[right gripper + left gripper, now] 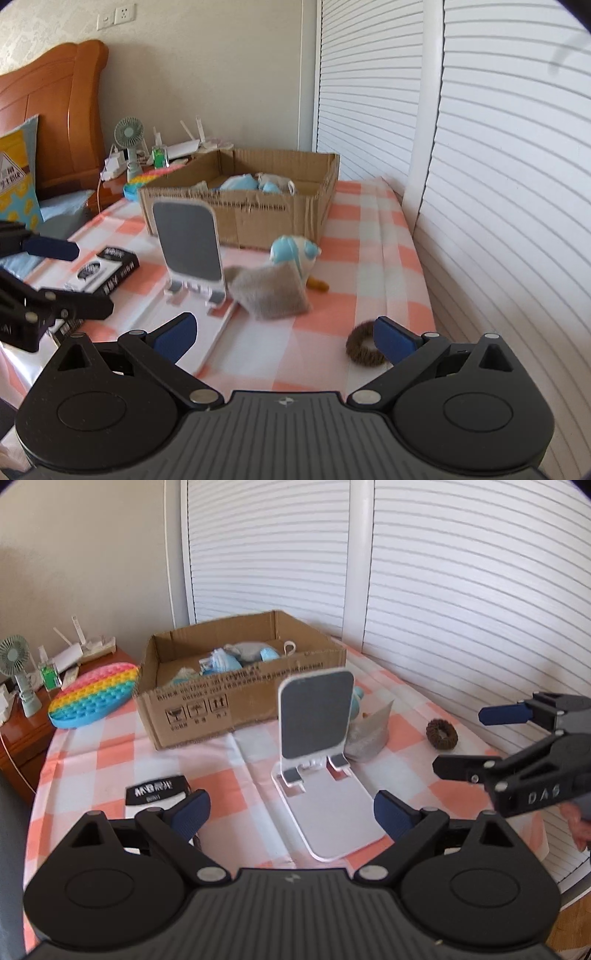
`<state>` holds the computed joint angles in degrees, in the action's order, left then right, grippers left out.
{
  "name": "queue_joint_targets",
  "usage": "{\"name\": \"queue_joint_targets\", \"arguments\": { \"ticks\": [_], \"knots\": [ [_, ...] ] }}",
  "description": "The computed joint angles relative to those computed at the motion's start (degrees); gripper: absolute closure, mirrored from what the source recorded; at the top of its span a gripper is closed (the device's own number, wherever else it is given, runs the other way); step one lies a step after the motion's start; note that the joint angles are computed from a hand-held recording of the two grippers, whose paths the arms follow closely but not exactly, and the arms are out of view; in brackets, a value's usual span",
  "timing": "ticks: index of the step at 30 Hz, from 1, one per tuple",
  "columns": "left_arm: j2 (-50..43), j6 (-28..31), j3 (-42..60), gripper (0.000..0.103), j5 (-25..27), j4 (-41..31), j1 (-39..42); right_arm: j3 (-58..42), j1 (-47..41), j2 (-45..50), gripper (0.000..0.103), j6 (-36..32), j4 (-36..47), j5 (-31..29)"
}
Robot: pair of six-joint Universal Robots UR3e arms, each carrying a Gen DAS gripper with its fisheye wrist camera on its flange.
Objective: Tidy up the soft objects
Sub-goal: 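Move the left tool to the small grey sachet beside the blue toy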
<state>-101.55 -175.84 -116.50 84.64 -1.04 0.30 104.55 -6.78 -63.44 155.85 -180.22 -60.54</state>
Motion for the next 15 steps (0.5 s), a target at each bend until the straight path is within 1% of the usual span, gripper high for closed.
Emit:
{"name": "queue_joint_targets", "arguments": {
  "ticks": [2,3,4,7,9,11,15],
  "knots": [
    [-0.67,0.41,-0.25,0.006,-1.71,0.85,0.19,1.39,0.32,0.68,0.000,0.81,-2.42,-1.16],
    [-1.00,0.90,0.37,0.005,-1.96,-0.07,-0.08,1.97,0.30,0.97,0.000,1.33,-3.18,-1.37],
    [-1.59,1.51,1.28,0.005,-1.81,-0.90,-0.62,2.47,0.18,1.15,0.000,1.67,-3.56,-1.51],
    [-3.49,3.50,2.95,0.005,-1.20,-0.29,-2.56,4.11,-0.47,1.47,0.000,1.61,-5.15,-1.68],
    [-4.80,4.47,4.67,0.004,-0.39,-0.47,-3.91,5.07,-1.05,1.38,0.000,0.08,-5.75,-1.74],
    [-5.75,6.13,6.78,0.004,-0.69,-1.76,-4.76,6.01,-1.72,1.07,0.000,-2.21,-6.01,-1.31],
    [-7.20,10.09,12.53,0.004,-2.53,-7.58,-5.85,7.11,-3.00,0.56,0.000,-7.14,-4.96,-0.50]
  ]
}}
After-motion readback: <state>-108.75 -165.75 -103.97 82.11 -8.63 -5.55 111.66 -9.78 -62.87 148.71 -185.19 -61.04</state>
